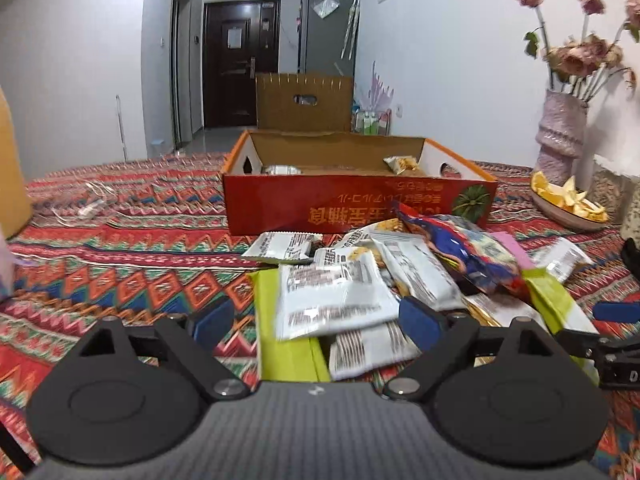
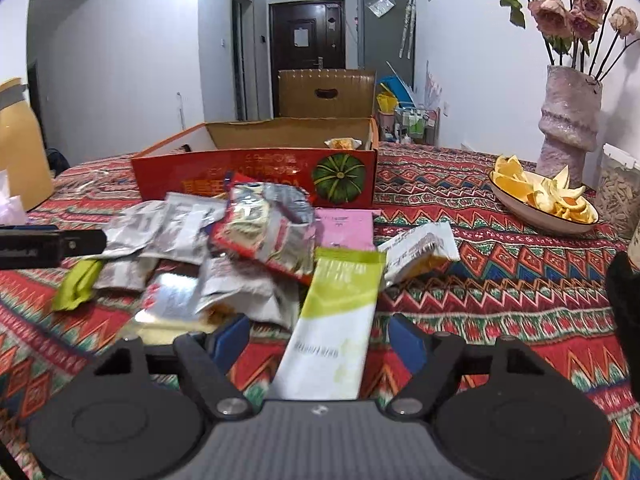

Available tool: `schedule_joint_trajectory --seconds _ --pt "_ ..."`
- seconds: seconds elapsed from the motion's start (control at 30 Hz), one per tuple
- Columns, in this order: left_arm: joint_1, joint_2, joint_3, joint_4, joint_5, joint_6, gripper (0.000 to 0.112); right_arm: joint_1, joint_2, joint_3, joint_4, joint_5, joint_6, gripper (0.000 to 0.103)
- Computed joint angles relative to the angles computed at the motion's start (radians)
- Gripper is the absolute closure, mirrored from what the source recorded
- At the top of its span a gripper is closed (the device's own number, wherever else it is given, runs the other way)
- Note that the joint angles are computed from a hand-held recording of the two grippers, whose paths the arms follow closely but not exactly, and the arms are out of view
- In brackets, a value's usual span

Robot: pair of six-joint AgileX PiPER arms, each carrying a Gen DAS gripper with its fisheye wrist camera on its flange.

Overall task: Organize snacks
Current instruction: 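Grasp a white packet with the left tool while the right tool grasps a green-white bar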

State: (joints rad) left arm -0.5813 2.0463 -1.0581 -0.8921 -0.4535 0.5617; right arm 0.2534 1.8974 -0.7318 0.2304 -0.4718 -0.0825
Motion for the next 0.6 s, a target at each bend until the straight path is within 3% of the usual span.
schedule_joint_trajectory --seconds 0.1,0.17,0.23,0.3,0.4,0.6 --pt "0.039 0.062 -0.099 -0.002 0.069 0.007 0.028 -0.018 0.043 -0.067 -0.005 0.041 0.009 0.04" --pt "0.047 0.093 -0.142 -0.033 0.082 0.034 0.052 -0.032 0.06 -0.085 -0.051 0.05 0.054 0.044" --pt "0.052 0.096 -0.131 0.084 0.082 -0.061 0.06 -0.044 0.073 -0.095 -0.116 0.057 0.118 0.053" --pt "0.042 0.087 -0.103 0.152 0.058 -0.091 0.063 -0.04 0.078 -0.087 -0.106 0.042 0.1 0.059" --pt "0.019 0.056 -0.07 0.101 0.057 -0.033 0.068 -0.039 0.061 -0.061 -0.117 0.029 0.118 0.066" --pt "-0.047 -0.08 0.125 0.124 -0.004 -0.144 0.068 -0.028 -0.039 0.091 -0.104 -0.051 0.111 0.068"
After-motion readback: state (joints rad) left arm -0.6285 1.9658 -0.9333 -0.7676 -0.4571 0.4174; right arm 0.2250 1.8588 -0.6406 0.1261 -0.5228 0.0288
